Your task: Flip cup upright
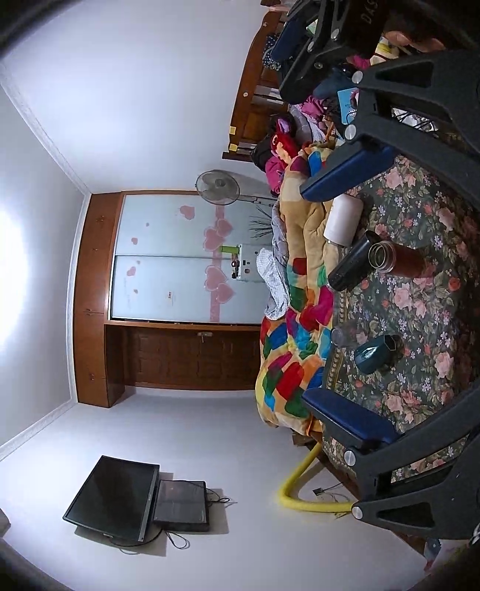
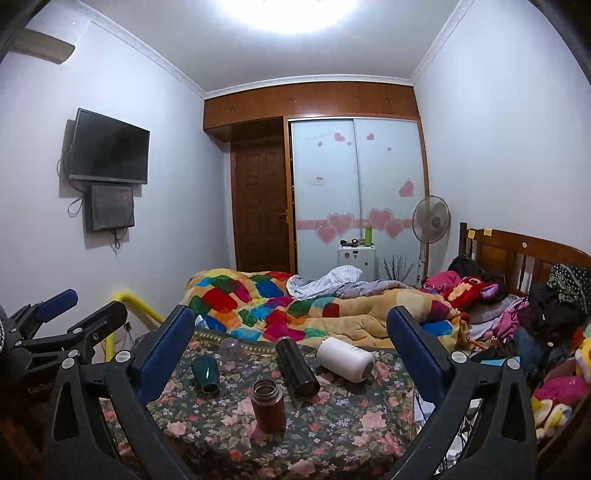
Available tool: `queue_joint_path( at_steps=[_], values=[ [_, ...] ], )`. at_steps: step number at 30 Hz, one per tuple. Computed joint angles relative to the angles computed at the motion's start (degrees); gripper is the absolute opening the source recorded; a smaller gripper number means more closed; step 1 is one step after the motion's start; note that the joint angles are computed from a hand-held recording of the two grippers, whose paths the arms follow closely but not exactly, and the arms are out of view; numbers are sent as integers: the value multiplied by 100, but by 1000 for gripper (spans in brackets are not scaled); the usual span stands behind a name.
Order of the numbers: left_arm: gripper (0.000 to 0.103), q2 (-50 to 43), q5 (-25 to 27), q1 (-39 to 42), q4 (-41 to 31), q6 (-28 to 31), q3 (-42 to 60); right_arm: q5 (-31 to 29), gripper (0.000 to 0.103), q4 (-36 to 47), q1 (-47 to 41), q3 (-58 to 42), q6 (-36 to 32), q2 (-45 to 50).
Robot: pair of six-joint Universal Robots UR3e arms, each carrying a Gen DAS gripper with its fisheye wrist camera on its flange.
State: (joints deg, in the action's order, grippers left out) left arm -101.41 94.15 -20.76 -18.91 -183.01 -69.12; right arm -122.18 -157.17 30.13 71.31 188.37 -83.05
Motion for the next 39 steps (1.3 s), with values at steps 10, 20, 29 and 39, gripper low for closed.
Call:
queue_joint_path(
  at_steps=[10,20,29,39],
  values=[
    [102,-43,71,-66,-41,42,25,114,103,150,-96,182,107,-170],
    [102,-193,47,-85,-178,52,219,246,103,296,-168,208,183,-257],
    [103,-304,30,-100,-277,35,374,305,103,337,-219,182,195,-263],
    [103,-327,-79,-70,-409,-7,467,308,103,353,-231,183,189,-270]
  ],
)
